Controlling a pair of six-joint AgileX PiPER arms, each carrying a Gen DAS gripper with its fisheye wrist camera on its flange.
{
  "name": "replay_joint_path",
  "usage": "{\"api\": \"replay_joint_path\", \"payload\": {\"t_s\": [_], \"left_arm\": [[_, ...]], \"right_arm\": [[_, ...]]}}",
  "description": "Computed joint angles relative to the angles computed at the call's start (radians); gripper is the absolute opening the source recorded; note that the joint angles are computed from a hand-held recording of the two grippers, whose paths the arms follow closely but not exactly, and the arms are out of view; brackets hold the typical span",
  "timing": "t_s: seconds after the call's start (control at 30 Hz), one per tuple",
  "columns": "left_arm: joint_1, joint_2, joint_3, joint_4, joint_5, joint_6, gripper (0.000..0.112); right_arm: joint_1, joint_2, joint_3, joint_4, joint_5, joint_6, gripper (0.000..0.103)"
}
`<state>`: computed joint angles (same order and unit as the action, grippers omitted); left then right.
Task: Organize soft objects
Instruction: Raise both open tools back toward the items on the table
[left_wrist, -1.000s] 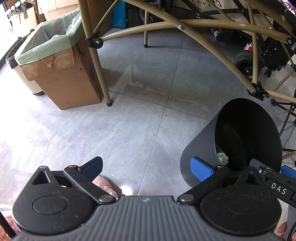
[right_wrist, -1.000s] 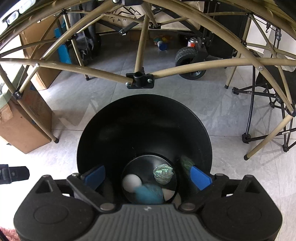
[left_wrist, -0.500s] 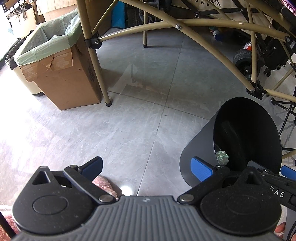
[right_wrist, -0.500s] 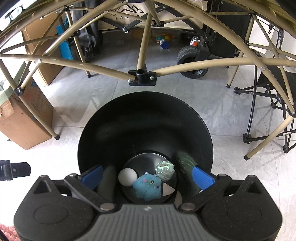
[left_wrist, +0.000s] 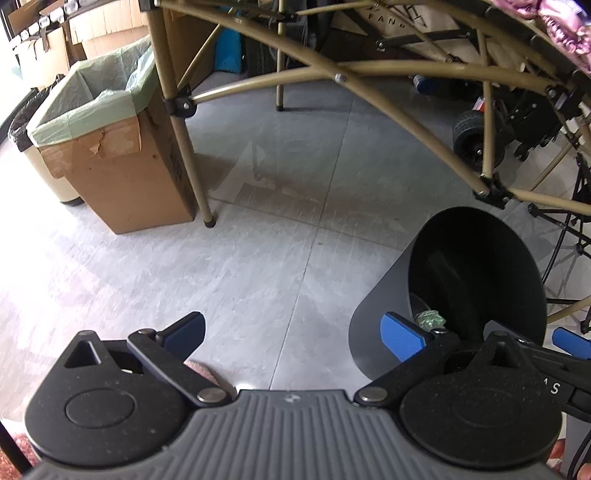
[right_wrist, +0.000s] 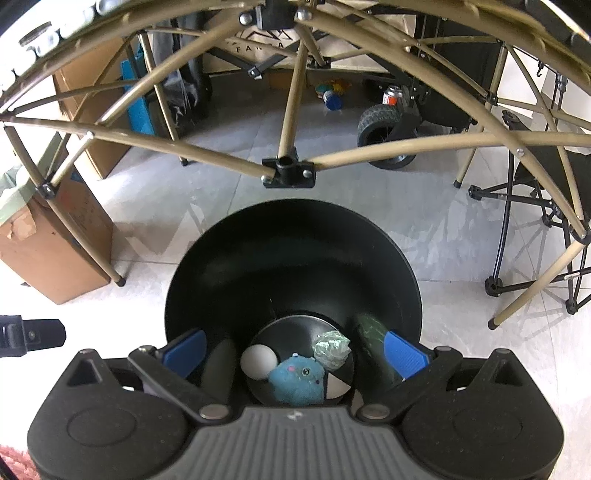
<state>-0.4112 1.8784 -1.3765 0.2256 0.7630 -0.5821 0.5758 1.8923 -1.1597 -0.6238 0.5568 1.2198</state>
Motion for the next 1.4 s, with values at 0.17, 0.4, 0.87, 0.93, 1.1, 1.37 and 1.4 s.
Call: {"api": "replay_joint_path", "payload": {"t_s": [0.17, 0.4, 0.87, 0.93, 1.1, 1.37, 1.4], "left_arm": [[-0.008, -0.035, 0.023, 0.024, -0.03, -0.023, 0.103], [-0.03, -0.075, 0.032, 0.044, -0.051, -0.042, 0.103], [-0.101, -0.158, -0.033, 0.046, -0.072, -0.063, 0.103], [-0.111, -0.149, -0.065, 0.043, -0.064, -0.056, 0.103], [-0.145, -0.129, -0.141, 0.069, -0.053, -0.066, 0.103], [-0.172, -0.033, -0.337, 0.104, -0.014, -0.071, 0.103], [-0.17, -0.016, -0.37, 0.101, -0.005, -0.067, 0.103]], "right_arm": [[0.006, -0.05, 0.033, -0.051, -0.017, 0.052, 0.103], [0.028, -0.136, 0.086, -0.164, -0.019, 0.143, 0.103], [0.036, -0.374, 0.199, -0.46, 0.002, 0.4, 0.103], [0.03, -0.4, 0.195, -0.481, 0.011, 0.414, 0.103], [-0.016, -0.442, 0.164, -0.498, 0.009, 0.39, 0.103], [-0.142, -0.431, 0.075, -0.598, -0.069, 0.455, 0.103], [-0.154, -0.427, 0.069, -0.631, -0.075, 0.489, 0.103]]}}
